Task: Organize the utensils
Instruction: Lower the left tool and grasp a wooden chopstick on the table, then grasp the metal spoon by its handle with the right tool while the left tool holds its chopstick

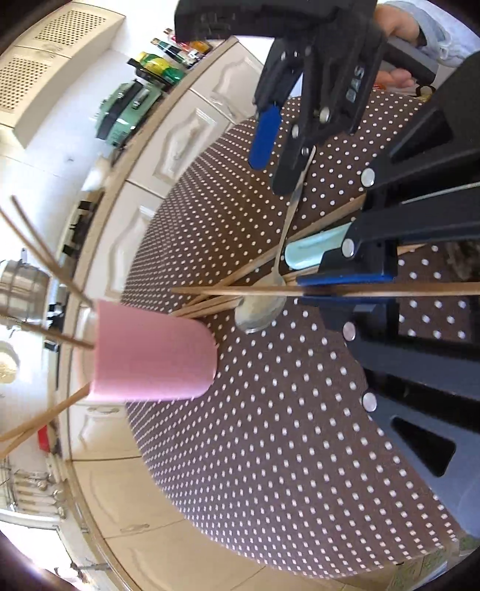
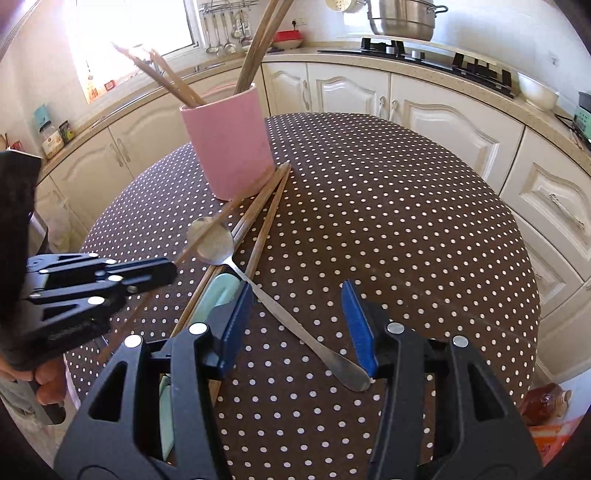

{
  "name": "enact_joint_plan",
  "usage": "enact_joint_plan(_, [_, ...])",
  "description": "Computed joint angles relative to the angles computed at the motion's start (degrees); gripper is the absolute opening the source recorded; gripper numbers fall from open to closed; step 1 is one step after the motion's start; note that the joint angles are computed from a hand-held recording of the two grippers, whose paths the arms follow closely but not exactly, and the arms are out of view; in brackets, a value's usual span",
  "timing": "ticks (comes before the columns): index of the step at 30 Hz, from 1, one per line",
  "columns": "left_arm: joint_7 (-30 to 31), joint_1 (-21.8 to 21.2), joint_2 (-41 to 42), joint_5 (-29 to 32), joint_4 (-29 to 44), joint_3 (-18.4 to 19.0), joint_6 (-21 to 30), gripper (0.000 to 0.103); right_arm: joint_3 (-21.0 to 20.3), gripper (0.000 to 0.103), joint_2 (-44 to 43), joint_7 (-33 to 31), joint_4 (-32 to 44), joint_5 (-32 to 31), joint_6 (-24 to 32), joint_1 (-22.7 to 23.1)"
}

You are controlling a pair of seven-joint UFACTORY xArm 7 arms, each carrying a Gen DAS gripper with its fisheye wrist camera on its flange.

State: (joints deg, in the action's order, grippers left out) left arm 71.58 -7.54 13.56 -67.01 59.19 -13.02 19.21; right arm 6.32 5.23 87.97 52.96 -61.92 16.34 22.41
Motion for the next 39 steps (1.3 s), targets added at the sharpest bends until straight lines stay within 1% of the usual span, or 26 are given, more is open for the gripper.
enact_joint_plan(2, [3.0,1.4,-2.7,-3.4,-2.1,0.2,1.7,0.005,0.3,0.05,0.8,-2.9,0.9,2.1,0.1,0.0])
enact_joint_plan(4, [4.8,1.5,-5.0,-5.1,-4.0,1.5,2.6,0.005,0.6,0.05,1.8,-8.3,1.9,6.0,0.5,0.1])
enact_joint_plan(6, [4.0,1.2,-6.6,-4.1,-5.4,3.2,3.2,0.005,0.9,0.05,3.1,-14.3,3.4,10.1,1.9,0.6])
enact_joint_plan(7, [2.9,1.1,-7.0,-3.3,-5.9,4.0,3.0,0.005,1.2,0.05,4.1,-18.6,4.4,13.0,2.8,0.7])
enact_joint_plan(9, [0.6,1.4,-7.5,-1.4,-6.6,5.5,2.8,0.005,1.2,0.05,5.4,-24.5,6.1,16.9,5.6,1.5])
enact_joint_plan(11, [-4.6,1.7,-6.6,2.5,-6.0,6.7,2.6,0.005,0.9,0.05,6.5,-28.8,7.7,19.5,8.4,2.5])
enact_joint_plan(13, [-10.5,1.8,-5.2,7.3,-5.0,7.2,2.3,0.005,0.5,0.049,7.2,-32.2,8.3,22.2,8.0,2.7])
enact_joint_plan(14, [-12.4,2.1,-4.5,9.2,-4.6,7.1,2.5,0.005,0.4,0.049,7.5,-34.1,8.7,23.8,8.1,2.6])
enact_joint_plan(15, [-13.9,2.4,-4.0,10.6,-4.2,7.0,2.6,0.005,0.4,0.048,7.8,-35.9,9.0,25.7,8.0,2.5])
enact_joint_plan(16, [-15.6,2.8,-3.4,12.5,-3.7,7.0,2.9,0.005,0.3,0.042,7.8,-37.6,9.0,27.7,7.6,2.2])
enact_joint_plan(17, [-17.3,3.2,-2.9,14.2,-3.3,6.9,3.3,0.005,0.7,0.037,7.7,-40.1,8.7,31.1,6.8,1.4])
enact_joint_plan(18, [-18.6,3.3,-2.0,15.3,-2.5,6.4,3.3,0.006,0.7,0.035,7.5,-41.4,8.4,33.2,6.6,1.1])
enact_joint_plan(20, [-20.4,4.1,-1.0,16.8,-1.0,5.7,4.6,0.007,0.5,0.032,7.0,-43.8,7.8,35.9,6.7,0.9])
enact_joint_plan(21, [-20.7,4.5,-0.7,17.1,-0.5,5.3,4.8,0.012,0.6,0.031,6.8,-45.1,7.3,37.4,6.4,0.7])
enact_joint_plan(22, [-21.3,4.8,-0.2,17.4,0.2,5.0,5.0,0.026,0.3,0.024,6.8,-45.5,7.1,38.2,6.6,0.7])
enact_joint_plan(23, [-21.7,5.0,0.5,17.6,1.1,4.6,4.8,0.035,-0.4,0.019,6.6,-44.6,6.8,37.4,6.6,1.2])
enact_joint_plan(25, [-23.5,5.0,1.8,19.2,2.9,4.3,4.1,0.035,-0.7,0.017,5.8,-43.7,5.6,38.5,5.8,1.0])
enact_joint_plan(28, [-29.1,4.1,4.7,25.3,6.3,4.6,3.9,0.035,-1.6,0.012,4.7,-40.8,4.5,38.4,6.4,0.9])
enact_joint_plan(30, [-31.8,3.7,6.2,28.9,7.9,4.2,3.0,0.035,-1.5,0.012,4.1,-40.0,3.9,38.9,7.2,0.2])
enact_joint_plan(31, [-34.2,3.1,6.9,31.7,8.8,4.6,3.0,0.035,-1.4,0.012,4.1,-40.2,4.1,39.4,7.9,-0.2])
enact_joint_plan(33, [-38.5,1.7,8.0,37.1,10.4,5.4,3.0,0.035,-0.7,0.012,4.4,-42.3,5.0,41.2,8.7,-1.0])
enact_joint_plan(34, [-41.2,0.7,8.5,40.3,11.4,6.2,3.2,0.035,-0.3,0.013,4.7,-44.1,5.3,42.4,8.1,-1.6])
enact_joint_plan(35, [-43.5,-0.2,9.1,43.2,12.3,6.8,3.6,0.035,0.0,0.013,5.5,-46.1,6.7,43.8,8.8,-2.0])
enact_joint_plan(37, [-47.8,-1.7,11.1,48.3,15.4,7.7,4.6,0.035,-0.6,0.013,6.7,-46.3,8.7,42.9,10.3,-1.6])
enact_joint_plan(38, [-49.9,-2.4,11.9,50.8,16.9,8.3,5.3,0.034,-0.6,0.013,7.6,-47.3,10.2,43.6,11.7,-1.7])
enact_joint_plan(39, [-51.4,-2.7,12.1,52.6,17.3,8.4,5.6,0.03,-0.4,0.013,8.5,-48.5,11.6,44.5,12.7,-1.9])
